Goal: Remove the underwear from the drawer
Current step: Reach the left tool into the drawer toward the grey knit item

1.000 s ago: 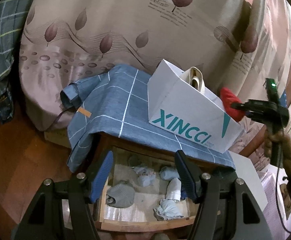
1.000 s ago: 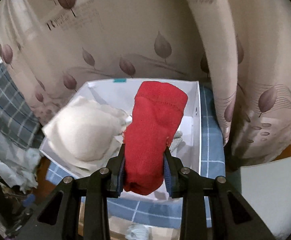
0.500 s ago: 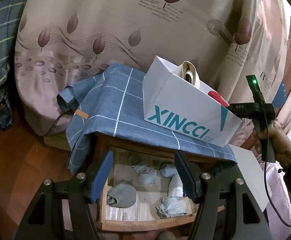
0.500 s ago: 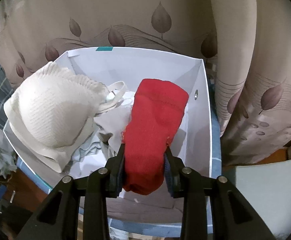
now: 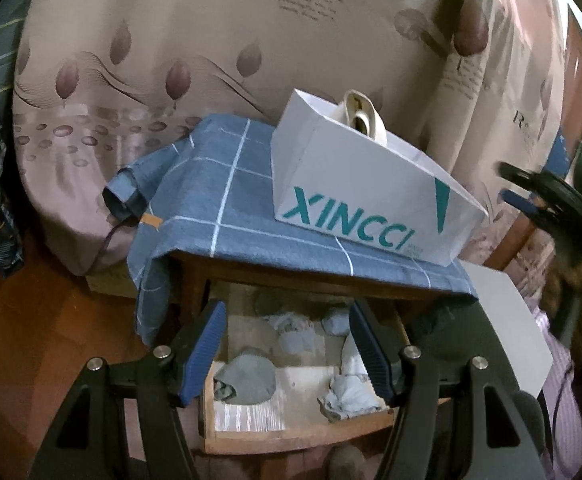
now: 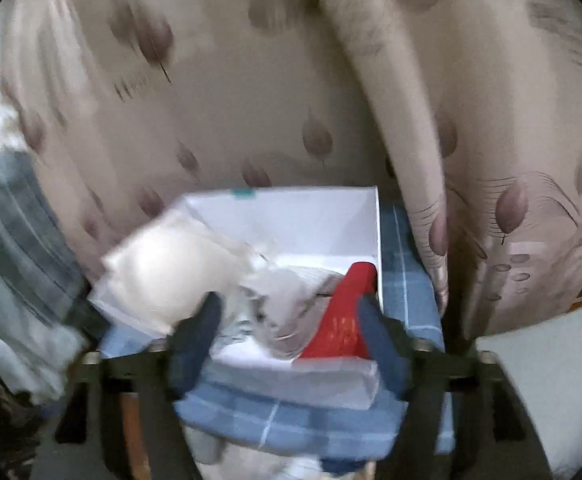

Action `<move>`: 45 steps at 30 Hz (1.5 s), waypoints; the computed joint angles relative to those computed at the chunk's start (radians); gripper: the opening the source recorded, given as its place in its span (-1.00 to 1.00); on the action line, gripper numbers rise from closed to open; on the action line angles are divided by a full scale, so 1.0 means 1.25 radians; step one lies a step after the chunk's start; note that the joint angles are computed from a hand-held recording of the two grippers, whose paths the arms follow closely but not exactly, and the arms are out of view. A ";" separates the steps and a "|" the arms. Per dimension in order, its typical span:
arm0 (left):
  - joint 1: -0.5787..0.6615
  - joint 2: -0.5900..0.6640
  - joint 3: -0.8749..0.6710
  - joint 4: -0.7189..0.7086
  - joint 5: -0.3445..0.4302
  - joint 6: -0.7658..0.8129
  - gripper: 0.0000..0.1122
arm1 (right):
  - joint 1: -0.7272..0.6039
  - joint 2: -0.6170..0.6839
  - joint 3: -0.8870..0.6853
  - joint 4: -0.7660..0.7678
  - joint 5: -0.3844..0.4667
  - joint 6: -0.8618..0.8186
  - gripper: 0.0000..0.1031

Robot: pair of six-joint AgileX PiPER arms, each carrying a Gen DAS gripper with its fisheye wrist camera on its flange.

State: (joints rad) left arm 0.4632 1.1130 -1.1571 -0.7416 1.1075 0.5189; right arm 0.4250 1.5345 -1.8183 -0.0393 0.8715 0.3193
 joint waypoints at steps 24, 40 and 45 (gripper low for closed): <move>-0.531 0.279 -0.097 0.506 0.022 -0.264 0.17 | -0.127 -0.405 0.592 0.270 -0.179 -0.139 0.52; -0.563 0.519 -0.199 0.610 0.048 -0.267 0.17 | -0.262 -0.432 0.628 0.535 -0.147 -0.370 0.60; -0.583 0.535 -0.168 0.651 0.002 -0.259 0.17 | -0.292 -0.433 0.632 0.586 -0.131 -0.408 0.61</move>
State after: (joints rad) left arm -0.2653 1.7815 -1.3668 0.0727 1.1097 0.1952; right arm 0.0600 0.9935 -1.0280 0.6932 0.7073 -0.1906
